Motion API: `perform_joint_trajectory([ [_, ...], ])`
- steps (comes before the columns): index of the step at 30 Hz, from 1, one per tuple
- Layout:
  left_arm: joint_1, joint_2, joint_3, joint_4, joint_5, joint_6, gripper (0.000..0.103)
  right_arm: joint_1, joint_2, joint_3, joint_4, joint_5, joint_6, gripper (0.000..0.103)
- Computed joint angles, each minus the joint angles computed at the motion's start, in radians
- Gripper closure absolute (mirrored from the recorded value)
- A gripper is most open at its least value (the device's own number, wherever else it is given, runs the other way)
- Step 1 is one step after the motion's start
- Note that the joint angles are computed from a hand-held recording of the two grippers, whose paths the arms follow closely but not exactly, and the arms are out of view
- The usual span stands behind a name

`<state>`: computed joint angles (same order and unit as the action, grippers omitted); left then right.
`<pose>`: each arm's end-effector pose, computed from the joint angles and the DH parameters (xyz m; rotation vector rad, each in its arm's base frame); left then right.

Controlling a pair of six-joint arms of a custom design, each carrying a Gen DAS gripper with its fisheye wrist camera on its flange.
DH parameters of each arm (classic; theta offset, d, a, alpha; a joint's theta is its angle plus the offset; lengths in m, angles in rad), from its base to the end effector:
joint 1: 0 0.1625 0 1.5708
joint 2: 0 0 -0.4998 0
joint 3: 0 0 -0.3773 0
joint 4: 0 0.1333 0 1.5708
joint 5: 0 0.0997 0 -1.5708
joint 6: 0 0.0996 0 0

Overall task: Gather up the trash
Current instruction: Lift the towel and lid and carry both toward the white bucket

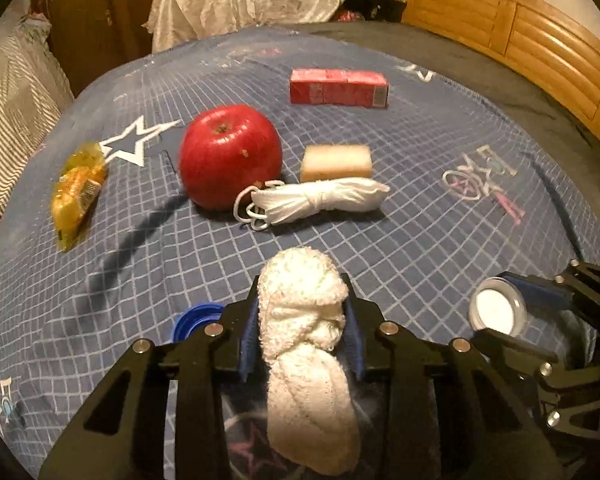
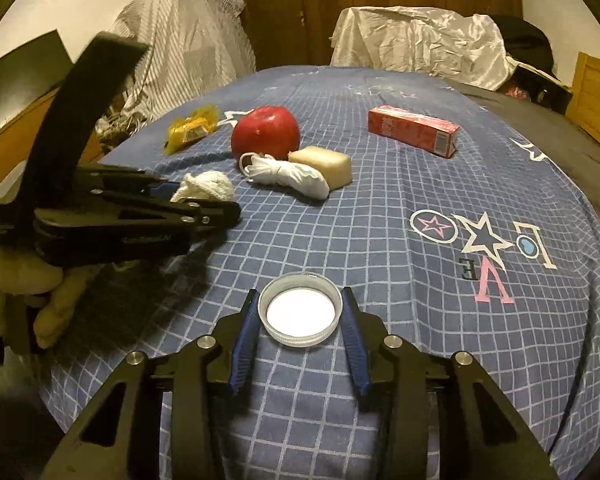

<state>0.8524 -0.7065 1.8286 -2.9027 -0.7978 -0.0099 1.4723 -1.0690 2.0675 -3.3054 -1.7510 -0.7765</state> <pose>-0.2792 -0.6275 0.0980 0.7441 2.3116 -0.5903 0.0574 -0.5929 0.2778 0.7670 -2.4434 0.7960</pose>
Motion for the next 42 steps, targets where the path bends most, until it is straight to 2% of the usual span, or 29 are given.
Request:
perform_joint_trajectory([
  [7,-0.060,-0.088,0.141,-0.157,0.058,-0.050,0.069,0.017,-0.033,0.037,-0.115,0.044,0.008,0.062],
  [12,-0.125,-0.128,0.229,-0.276,0.124,-0.085,0.069,0.050,-0.069,0.072,-0.214,0.076,0.006,0.062],
  [15,-0.165,-0.132,0.262,-0.364,0.159,-0.069,0.069,0.070,-0.096,0.100,-0.271,0.094,0.007,0.062],
  [20,-0.236,-0.111,0.308,-0.580,0.239,0.009,0.069,0.089,-0.146,0.152,-0.370,0.144,0.010,0.062],
  [24,-0.269,-0.084,0.327,-0.721,0.276,0.066,0.069,0.092,-0.167,0.184,-0.429,0.186,0.014,0.062],
  [28,-0.295,-0.064,0.341,-0.827,0.310,0.102,0.069,0.095,-0.182,0.204,-0.456,0.197,0.019,0.061],
  [42,-0.299,-0.087,0.347,-0.821,0.318,0.085,0.069,0.108,-0.214,0.206,-0.402,0.185,0.012,0.061],
])
